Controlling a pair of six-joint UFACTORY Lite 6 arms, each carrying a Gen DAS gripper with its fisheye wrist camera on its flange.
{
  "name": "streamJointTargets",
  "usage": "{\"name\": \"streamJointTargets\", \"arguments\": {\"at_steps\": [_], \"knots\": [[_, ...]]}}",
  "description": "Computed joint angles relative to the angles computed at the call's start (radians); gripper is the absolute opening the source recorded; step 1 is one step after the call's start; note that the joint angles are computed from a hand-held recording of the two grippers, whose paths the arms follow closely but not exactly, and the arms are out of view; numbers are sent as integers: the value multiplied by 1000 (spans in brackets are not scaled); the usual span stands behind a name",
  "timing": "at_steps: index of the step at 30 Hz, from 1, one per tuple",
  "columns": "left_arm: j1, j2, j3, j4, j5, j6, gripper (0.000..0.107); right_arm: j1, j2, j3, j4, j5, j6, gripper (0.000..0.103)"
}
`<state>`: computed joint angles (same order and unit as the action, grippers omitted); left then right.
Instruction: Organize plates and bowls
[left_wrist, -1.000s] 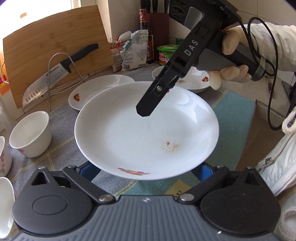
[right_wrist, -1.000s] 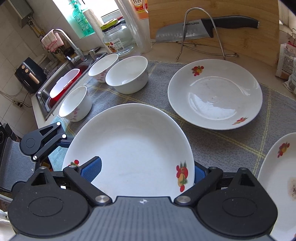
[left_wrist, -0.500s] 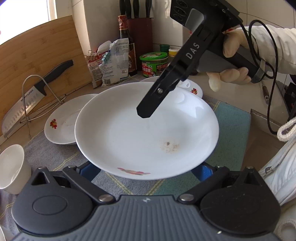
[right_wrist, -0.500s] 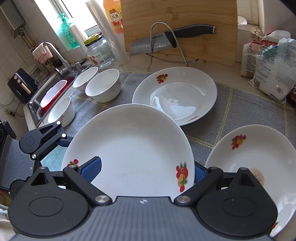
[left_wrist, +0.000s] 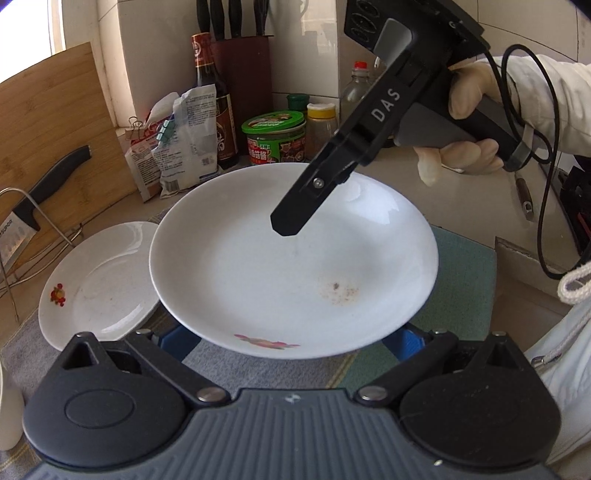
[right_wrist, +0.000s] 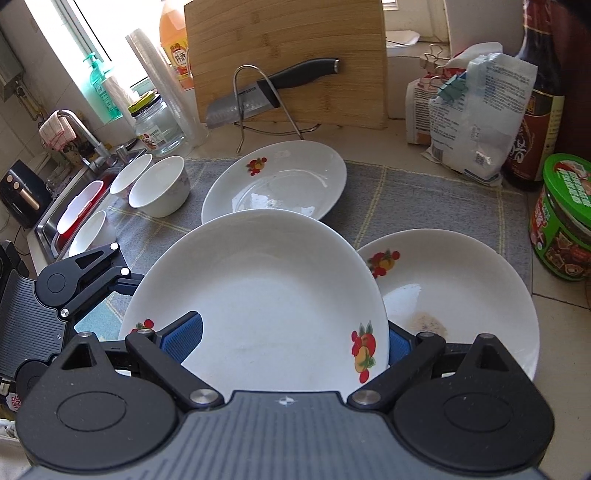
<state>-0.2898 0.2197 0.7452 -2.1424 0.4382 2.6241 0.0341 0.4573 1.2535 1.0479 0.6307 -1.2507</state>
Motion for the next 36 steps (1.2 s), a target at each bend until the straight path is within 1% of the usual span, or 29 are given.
{"name": "streamJointTargets", "arguments": {"at_steps": [12,16,21,30,36], "knots": [[-130,201,211,-129,-64,57,102,-123,80,71,-14,39,-52,100],[-144,258,282,-115,-79,34,102,-150,120,115,-22,52,-52,100],[-147,317,355,-48,-99,-51,102,-165,175,169,-30,61,-48,100],[-142,372,424,35,-114,-151,102,-157,266,260,-82,48,1,100],[-138,397,458,89,-118,-207,102,-163,310,309,-101,61,23,100]]}}
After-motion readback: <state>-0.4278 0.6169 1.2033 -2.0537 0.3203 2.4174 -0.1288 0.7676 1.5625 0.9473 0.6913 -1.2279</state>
